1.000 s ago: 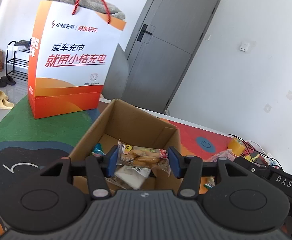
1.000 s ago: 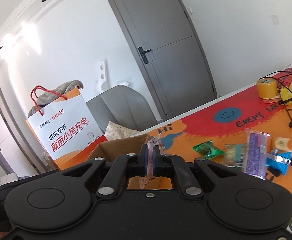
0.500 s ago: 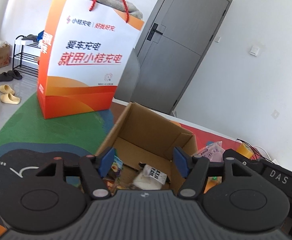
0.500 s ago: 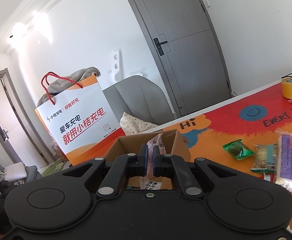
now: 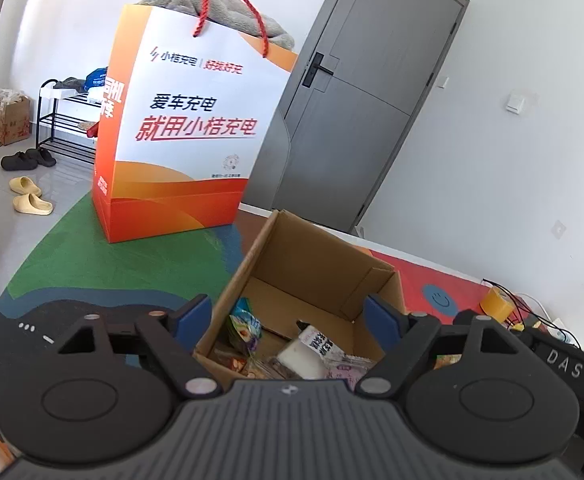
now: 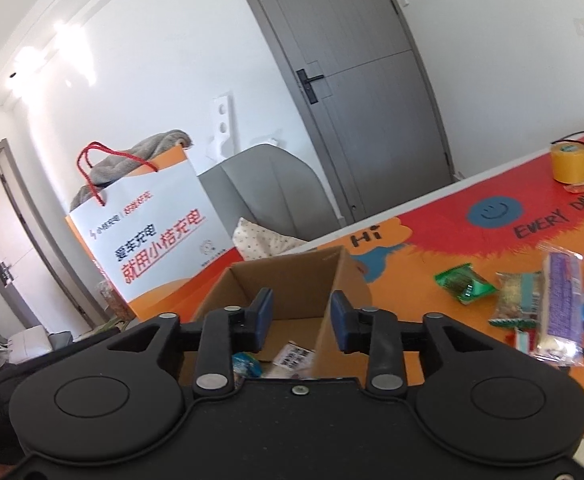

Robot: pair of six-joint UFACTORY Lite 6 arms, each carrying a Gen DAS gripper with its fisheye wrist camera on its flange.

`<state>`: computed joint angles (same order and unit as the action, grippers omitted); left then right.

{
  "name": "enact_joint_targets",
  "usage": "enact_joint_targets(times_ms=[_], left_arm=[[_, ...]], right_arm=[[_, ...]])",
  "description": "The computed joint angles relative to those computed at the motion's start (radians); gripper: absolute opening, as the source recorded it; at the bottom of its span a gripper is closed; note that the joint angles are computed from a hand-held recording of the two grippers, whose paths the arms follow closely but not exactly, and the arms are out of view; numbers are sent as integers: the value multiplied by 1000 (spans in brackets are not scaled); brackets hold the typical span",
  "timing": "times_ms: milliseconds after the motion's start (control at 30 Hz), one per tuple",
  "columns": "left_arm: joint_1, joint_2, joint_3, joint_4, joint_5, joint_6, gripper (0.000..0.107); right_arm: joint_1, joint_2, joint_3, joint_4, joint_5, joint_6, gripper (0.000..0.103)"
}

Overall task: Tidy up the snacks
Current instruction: 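Carry both packs over the cardboard box and open both tools to drop them, then move both tools back over the snacks on the table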

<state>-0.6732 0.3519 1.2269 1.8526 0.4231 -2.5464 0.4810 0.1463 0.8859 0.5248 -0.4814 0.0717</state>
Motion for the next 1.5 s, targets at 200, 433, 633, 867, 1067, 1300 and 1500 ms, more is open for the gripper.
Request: enact_joint_targets(times_ms=[200,433,633,867,1067,1300,1500], left_arm=[[-43,33,40,-80,3,79,88],[-105,107,135,-186,29,184,94],[-165,183,236,-266,57,270,98],[-215,266,359,-353,63,380,99],[-250,338,469,-433,66,490,99],[-280,461,660,-574,80,685,99],[-296,585,850,-706,90,849,99]], right_arm=[[-29,-65,-101,32,-1,6,50],[-65,-171,-217,98,-17,-43,71],[-126,-261,-306,83,-4,-37,86],[-215,-357,-406,9,2,28,103],[-306,-412,-473,-118,12,143,103],[-454,-454,-544,-363,3,351,103],[-584,-437,-571,-570,-32,516,103]])
